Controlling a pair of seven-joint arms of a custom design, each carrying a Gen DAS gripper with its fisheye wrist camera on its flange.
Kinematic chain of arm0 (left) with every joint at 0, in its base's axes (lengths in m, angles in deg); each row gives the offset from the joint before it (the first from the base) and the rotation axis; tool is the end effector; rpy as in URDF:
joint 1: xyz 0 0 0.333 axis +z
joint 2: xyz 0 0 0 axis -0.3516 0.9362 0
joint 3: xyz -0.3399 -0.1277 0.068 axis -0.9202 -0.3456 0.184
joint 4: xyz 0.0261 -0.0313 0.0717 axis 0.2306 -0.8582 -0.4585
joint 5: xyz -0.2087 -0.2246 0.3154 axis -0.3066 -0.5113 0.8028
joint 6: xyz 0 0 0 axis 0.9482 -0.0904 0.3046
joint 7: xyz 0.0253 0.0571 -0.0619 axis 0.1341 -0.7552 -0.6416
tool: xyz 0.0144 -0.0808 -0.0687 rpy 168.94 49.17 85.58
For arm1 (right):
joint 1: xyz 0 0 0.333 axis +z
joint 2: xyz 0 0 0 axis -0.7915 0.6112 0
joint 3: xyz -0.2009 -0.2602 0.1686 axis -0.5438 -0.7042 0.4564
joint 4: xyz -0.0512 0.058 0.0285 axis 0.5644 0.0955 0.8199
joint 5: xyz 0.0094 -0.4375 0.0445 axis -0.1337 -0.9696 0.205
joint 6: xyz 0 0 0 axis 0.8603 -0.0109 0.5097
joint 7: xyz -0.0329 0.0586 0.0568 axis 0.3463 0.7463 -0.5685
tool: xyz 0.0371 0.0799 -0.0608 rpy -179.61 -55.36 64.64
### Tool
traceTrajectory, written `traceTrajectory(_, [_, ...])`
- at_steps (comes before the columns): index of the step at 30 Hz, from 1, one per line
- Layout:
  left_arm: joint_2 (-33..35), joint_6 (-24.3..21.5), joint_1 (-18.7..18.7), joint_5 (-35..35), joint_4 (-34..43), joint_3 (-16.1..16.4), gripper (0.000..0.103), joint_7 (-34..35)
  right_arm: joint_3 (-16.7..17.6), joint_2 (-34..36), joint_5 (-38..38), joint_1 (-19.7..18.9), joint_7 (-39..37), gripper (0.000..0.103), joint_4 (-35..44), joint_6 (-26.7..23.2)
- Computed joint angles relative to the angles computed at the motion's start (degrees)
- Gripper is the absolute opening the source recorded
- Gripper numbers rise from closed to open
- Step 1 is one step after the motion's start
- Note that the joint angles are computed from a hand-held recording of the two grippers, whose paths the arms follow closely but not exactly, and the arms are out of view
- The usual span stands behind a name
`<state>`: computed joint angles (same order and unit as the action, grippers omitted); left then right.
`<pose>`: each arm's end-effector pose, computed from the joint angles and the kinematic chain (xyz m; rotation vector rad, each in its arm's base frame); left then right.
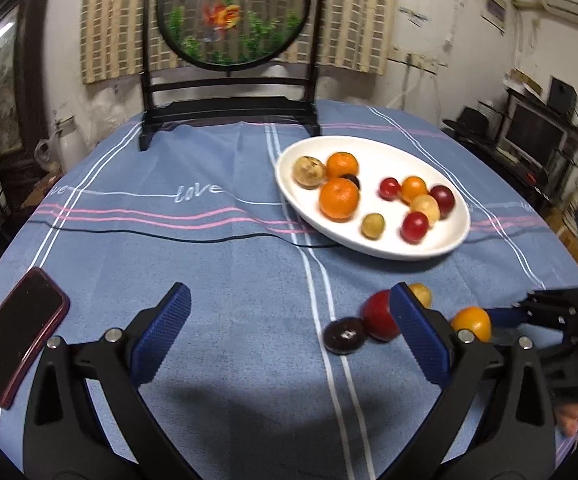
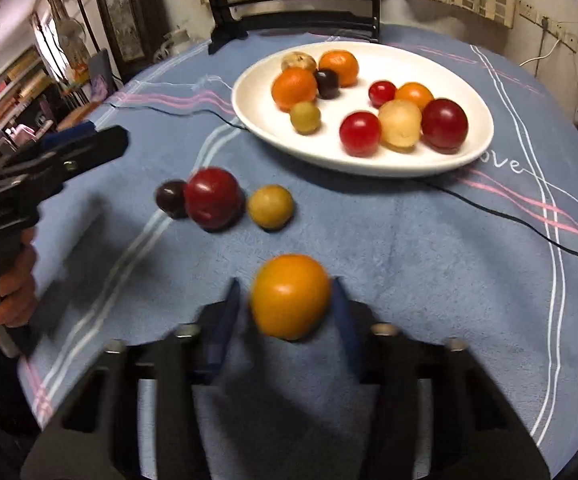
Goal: Organize fruits
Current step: 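Grasp the yellow-orange fruit with the right tool while the left tool grasps a dark plum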
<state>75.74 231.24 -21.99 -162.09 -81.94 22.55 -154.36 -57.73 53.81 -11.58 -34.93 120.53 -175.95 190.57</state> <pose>0.5438 -0.0389 0.3998 -1.0883 2.3543 -1.1505 0.4384 0.2580 0.4006 -1.7109 2.0011 -0.4501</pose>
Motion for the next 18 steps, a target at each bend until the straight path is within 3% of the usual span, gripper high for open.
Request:
traceTrajectory(3, [-0.19, -1.43, 0.01, 1.4, -0.6, 0.08, 0.098, 2.7, -0.56, -0.79, 0.52, -0.96, 1.86, 0.038, -1.61, 3.84])
traceTrajectory(7, [0.78, -8.21, 0.9, 10.25, -0.13, 0.7, 0.077, 2.76, 0.95, -2.56, -2.06, -3.35, 6.03, 0.038, -2.59, 3.94])
traceTrajectory(13, [4.74, -12.06, 1.98, 19.7, 3.15, 0.16, 0.052, 0.36, 1.2, -3.1, -2.06, -3.5, 5.47, 0.038, -2.93, 4.84])
traceTrajectory(18, [6.38, -10.18, 2.3, 21.88, 3.97, -1.06, 0.052, 0.41, 1.06, -2.92, -1.14, -3.42, 4.59, 0.038, -2.79, 4.84])
